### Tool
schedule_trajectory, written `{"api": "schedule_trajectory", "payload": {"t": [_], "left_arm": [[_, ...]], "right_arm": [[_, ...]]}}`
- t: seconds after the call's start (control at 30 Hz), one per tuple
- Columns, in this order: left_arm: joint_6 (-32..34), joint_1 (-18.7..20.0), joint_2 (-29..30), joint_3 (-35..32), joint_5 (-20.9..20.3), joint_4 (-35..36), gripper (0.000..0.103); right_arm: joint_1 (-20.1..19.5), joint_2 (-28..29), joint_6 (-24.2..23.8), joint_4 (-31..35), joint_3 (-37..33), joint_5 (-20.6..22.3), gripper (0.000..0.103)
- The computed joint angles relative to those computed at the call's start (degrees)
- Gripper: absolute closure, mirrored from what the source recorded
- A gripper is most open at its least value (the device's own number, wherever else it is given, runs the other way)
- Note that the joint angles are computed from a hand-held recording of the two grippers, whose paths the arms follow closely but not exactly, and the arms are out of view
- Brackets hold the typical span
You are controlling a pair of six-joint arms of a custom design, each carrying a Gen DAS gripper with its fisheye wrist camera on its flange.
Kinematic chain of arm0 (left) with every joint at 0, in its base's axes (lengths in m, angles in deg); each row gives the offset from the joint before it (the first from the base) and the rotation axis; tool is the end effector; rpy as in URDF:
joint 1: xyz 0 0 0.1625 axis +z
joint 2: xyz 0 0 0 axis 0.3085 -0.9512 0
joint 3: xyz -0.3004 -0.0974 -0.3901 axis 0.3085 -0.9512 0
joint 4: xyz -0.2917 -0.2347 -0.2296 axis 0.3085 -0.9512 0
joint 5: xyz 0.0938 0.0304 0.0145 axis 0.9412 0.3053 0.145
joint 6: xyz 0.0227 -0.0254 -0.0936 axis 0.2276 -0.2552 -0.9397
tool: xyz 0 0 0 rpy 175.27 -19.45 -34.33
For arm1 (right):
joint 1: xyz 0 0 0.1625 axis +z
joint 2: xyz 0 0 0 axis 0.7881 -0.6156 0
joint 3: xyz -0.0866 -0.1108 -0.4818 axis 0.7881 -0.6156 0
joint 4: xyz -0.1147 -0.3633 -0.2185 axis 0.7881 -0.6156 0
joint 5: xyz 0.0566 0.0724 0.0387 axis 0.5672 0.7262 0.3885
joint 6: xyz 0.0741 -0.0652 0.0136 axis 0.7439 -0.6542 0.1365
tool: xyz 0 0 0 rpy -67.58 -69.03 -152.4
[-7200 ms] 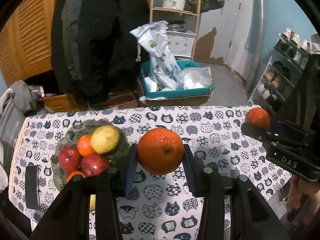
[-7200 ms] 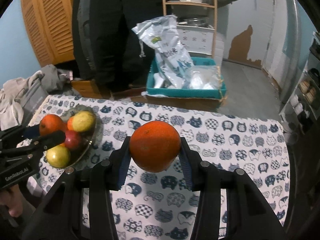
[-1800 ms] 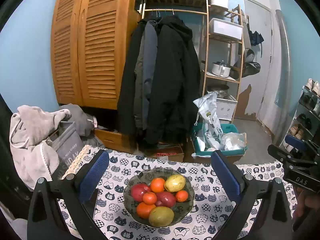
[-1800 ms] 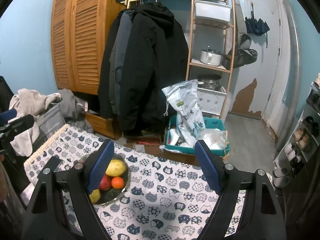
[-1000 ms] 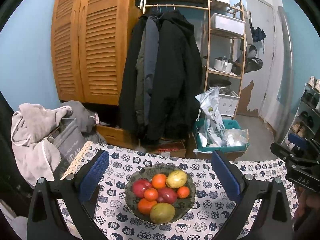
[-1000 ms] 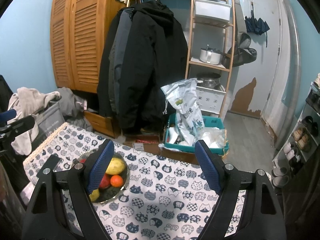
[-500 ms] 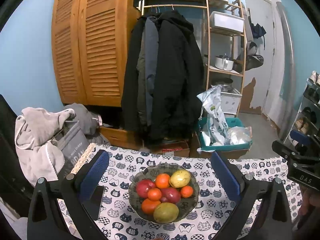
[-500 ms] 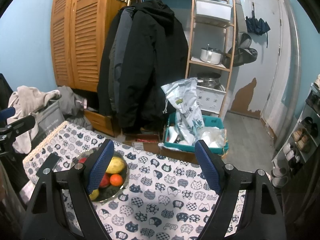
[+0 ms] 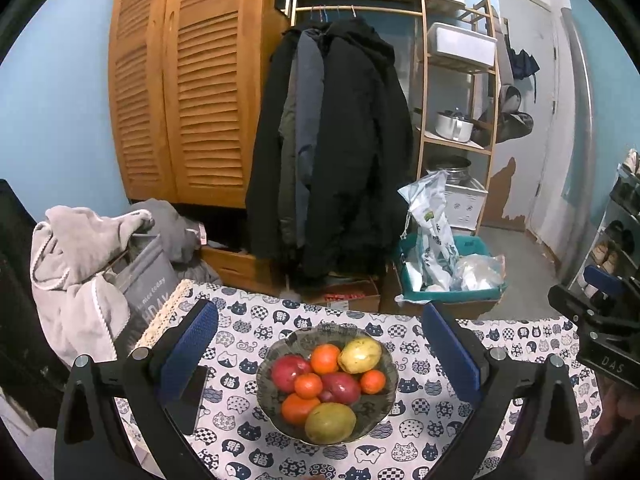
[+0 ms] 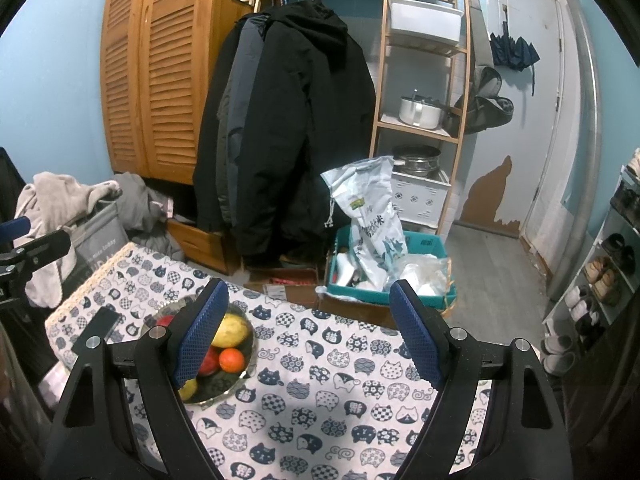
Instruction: Organize fruits
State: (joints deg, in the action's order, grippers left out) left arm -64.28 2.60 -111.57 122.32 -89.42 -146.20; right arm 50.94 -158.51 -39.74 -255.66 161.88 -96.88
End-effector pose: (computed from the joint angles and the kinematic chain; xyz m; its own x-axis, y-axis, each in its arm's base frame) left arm -0.4663 -0.4187 0.2110 -0.6825 -0.3262 -0.6540 0.4681 0.4921 -0.7340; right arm 0.2221 -0.4896 0.4365 -0.6165 -0.4490 0.6467 -0.7816 0.4479 -0.4341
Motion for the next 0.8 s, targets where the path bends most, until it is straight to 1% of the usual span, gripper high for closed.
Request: {"api": "schedule_trajectory", "payload": {"t": [0.13,0.47,0.7,0.8], "left_arm": [[-0.9,0.0,0.2,-0.5,-0.2,1.2,0.001],[-0.9,0.1,0.4,-0.6,-0.1,1.1,0.001],[1.2,0.0,0.2,0.4,0.1,-2.1,0.001],[0.8,-0.1,0.3,0.4,0.1,-1.7,0.001]], "right_arm": [[0.1,0.2,0.1,-0.1,-0.1,-0.2,0.021],[0.1,0.0,0.0,0.1,0.0,-0.2,0.021],[0.1,0.1,-0.1,0.1,-0.1,-0.2,0.021],[0.1,0.1,0.1,0.3,-0.2,-0.3,0.021]]}}
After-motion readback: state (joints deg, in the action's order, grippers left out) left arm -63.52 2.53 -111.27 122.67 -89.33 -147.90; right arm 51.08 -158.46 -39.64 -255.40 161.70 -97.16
